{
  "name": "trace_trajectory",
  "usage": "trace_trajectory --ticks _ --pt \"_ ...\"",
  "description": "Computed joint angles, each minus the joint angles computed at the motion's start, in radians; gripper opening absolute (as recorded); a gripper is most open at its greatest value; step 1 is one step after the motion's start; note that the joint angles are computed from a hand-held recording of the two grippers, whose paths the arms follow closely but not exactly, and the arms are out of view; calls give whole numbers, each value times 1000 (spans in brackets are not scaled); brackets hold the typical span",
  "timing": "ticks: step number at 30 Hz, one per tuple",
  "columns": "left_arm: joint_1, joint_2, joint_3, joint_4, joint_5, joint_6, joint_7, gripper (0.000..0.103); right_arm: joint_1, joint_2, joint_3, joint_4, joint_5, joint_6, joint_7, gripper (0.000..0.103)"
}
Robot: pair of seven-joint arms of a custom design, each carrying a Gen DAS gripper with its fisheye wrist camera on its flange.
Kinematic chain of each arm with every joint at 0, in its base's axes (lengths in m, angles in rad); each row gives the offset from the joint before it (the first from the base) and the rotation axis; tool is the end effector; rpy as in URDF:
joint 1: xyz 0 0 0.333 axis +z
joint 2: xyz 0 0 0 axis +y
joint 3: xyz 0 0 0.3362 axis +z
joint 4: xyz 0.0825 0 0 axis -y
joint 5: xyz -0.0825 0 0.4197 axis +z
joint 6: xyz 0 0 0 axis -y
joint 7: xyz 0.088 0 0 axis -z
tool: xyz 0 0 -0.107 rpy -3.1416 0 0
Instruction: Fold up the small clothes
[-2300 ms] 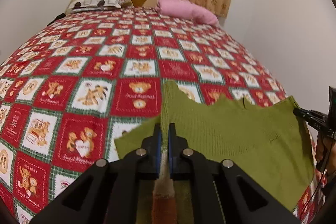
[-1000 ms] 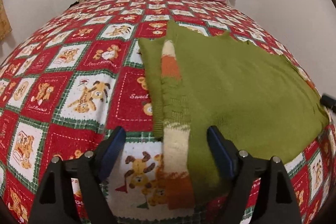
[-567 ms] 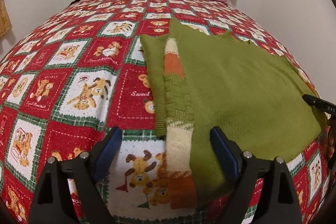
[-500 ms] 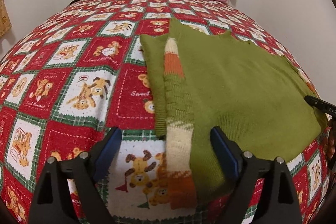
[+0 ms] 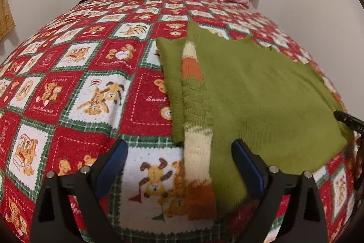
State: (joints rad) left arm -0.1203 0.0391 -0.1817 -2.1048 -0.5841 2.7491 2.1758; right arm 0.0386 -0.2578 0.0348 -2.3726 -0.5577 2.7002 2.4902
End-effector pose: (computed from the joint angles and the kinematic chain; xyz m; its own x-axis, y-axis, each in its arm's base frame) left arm 0.6012 -0.1629 0.4641 -0.4566 -0.8790 0.1375 -0.7274 0.2799 -0.6265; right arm 0.5229 0.0572 0.4873 -0.3746 -0.9250 -0.0636 -0.7059 0.3290 -0.6273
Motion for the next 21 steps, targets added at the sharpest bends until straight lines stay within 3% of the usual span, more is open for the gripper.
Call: trace_trajectory --ticks 2,4,9,13,18,21 --pt "17 -22 8 -10 -105 -36 66 96 2 -22 32 8 -33 -48 37 54" --pt "27 -41 20 -21 -174 -55 121 96 21 -44 42 -1 -43 -34 32 54" --pt "50 -34 47 8 -175 -87 98 96 75 -23 93 51 -104 -33 9 55" --pt "66 1 48 67 -146 -107 62 96 138 70 129 154 -164 -43 -45 55" --pt "85 53 38 151 -147 -167 48 96 229 215 176 311 -421 -147 -32 55" --pt "91 91 24 203 -164 -195 51 96 283 288 160 378 -416 -151 -71 55"
